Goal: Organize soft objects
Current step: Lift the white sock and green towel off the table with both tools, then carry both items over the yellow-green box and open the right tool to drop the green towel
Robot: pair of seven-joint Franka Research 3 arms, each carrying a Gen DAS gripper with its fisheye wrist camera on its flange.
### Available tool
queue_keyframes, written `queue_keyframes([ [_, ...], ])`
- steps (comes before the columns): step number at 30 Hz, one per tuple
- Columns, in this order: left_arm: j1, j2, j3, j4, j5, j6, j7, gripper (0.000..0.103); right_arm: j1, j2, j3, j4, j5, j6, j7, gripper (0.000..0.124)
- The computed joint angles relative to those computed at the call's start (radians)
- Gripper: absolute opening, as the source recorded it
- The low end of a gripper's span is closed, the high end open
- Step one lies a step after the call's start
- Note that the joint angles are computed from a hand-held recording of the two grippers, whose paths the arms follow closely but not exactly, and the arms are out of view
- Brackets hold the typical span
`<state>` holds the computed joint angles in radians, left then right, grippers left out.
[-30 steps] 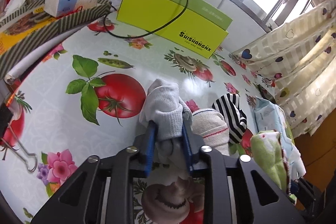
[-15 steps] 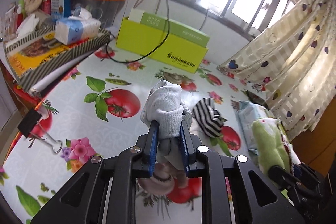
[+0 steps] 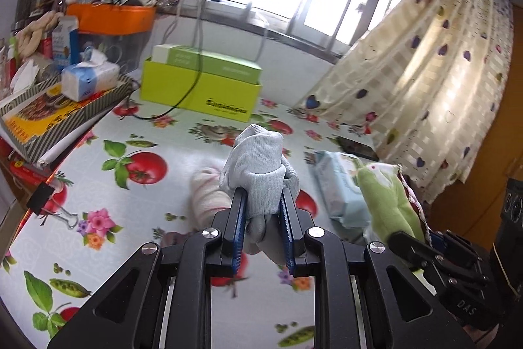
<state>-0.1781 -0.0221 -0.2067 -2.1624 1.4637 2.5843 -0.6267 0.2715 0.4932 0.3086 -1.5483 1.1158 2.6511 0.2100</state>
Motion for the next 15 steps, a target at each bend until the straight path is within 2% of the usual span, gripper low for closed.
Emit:
queue_keyframes([
  [15, -0.073, 0.101, -0.006, 0.144, -0.006, 0.011, 0.107, 0.020, -0.053, -0.047, -0.027, -0.056, 0.120, 0.002, -0.070, 0.030],
])
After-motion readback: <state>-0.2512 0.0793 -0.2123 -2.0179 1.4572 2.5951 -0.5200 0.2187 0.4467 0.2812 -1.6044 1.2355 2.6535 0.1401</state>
